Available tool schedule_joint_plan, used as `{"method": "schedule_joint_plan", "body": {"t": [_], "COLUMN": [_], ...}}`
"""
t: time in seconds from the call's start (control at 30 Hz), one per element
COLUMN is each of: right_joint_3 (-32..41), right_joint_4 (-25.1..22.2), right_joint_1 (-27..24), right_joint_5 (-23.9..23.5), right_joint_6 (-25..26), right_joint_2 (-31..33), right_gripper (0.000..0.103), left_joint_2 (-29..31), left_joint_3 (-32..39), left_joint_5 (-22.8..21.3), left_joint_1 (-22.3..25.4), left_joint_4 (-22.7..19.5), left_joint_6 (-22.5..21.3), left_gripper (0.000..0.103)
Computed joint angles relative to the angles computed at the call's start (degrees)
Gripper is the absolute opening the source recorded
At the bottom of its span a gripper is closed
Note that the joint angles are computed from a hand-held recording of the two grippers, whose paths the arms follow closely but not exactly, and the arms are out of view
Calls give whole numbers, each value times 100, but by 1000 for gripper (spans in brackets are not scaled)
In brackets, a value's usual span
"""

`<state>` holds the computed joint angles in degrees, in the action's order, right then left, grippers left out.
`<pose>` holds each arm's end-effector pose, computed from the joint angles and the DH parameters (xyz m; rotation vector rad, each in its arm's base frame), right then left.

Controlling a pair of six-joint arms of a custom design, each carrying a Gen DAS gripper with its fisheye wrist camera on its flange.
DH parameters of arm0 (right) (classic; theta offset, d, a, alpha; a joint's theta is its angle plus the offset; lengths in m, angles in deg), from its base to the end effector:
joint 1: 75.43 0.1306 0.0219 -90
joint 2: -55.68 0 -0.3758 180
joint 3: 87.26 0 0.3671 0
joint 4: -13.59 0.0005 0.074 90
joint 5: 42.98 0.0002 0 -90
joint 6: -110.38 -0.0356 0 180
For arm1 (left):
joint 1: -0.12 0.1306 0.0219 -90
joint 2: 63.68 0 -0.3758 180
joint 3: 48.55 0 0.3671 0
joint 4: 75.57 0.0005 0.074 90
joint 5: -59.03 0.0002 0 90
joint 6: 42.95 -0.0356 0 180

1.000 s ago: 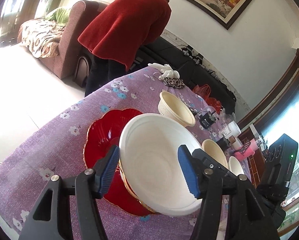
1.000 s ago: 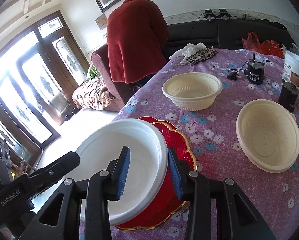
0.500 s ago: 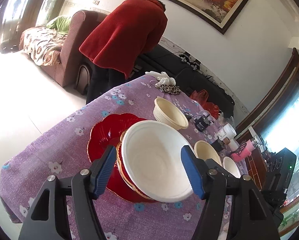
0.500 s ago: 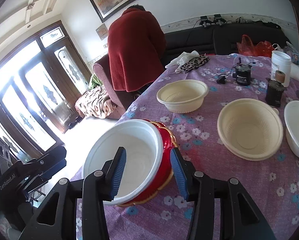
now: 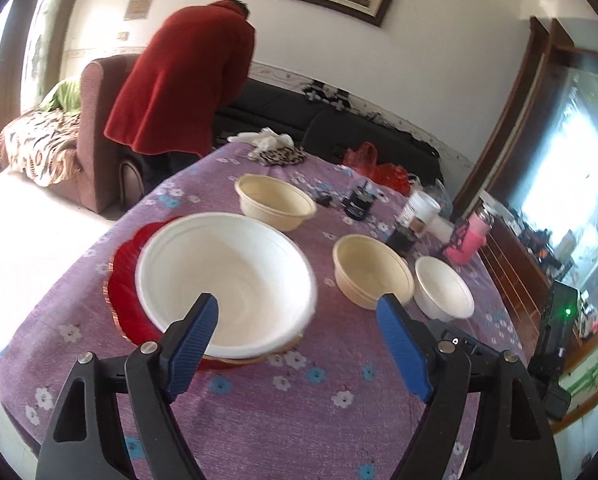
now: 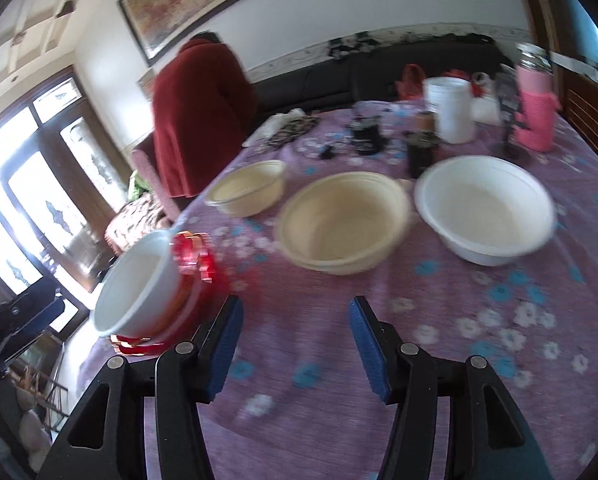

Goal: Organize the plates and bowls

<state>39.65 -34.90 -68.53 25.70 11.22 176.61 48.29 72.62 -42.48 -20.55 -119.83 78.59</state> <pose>0.6528 0.0915 0.4186 -0.1457 2.3132 0.5725 0.5767 -0.2105 0.4751 -0.3204 2.1608 -0.3016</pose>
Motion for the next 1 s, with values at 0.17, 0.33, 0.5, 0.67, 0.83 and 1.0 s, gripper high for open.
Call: {"method": "schedule_joint_plan", "body": {"t": [0.17, 0.33, 0.5, 0.67, 0.83, 1.0], "right_joint_3": [-150, -243, -419, -685, -1089, -1323], "right_joint_4": [46, 103, 194, 215, 387, 481], "right_joint_1": [-361, -458, -388, -243, -106, -81], "right_joint_5": [-65, -177, -163, -398, -420, -166], "right_joint_6": [-324, -376, -260, -33, 277, 473], "right_joint_2": [9, -4, -79, -273, -554, -699], "right_gripper": [59, 59, 60, 60, 67, 69], "left_joint_2": [495, 791, 1249, 1939, 1900, 1794], "left_joint_3": [671, 1090, 1717, 2825, 2745, 2571], "left_joint_5": [129, 189, 14, -397, -656, -918], "left_joint_1": [-199, -317, -394, -502, -539, -589], "left_joint_4": [-474, -799, -1454, -2551, -2544, -2403], "left_joint_6": [-201, -308, -339, -367, -314, -387], "left_gripper": [81, 81, 81, 81, 81, 81]}}
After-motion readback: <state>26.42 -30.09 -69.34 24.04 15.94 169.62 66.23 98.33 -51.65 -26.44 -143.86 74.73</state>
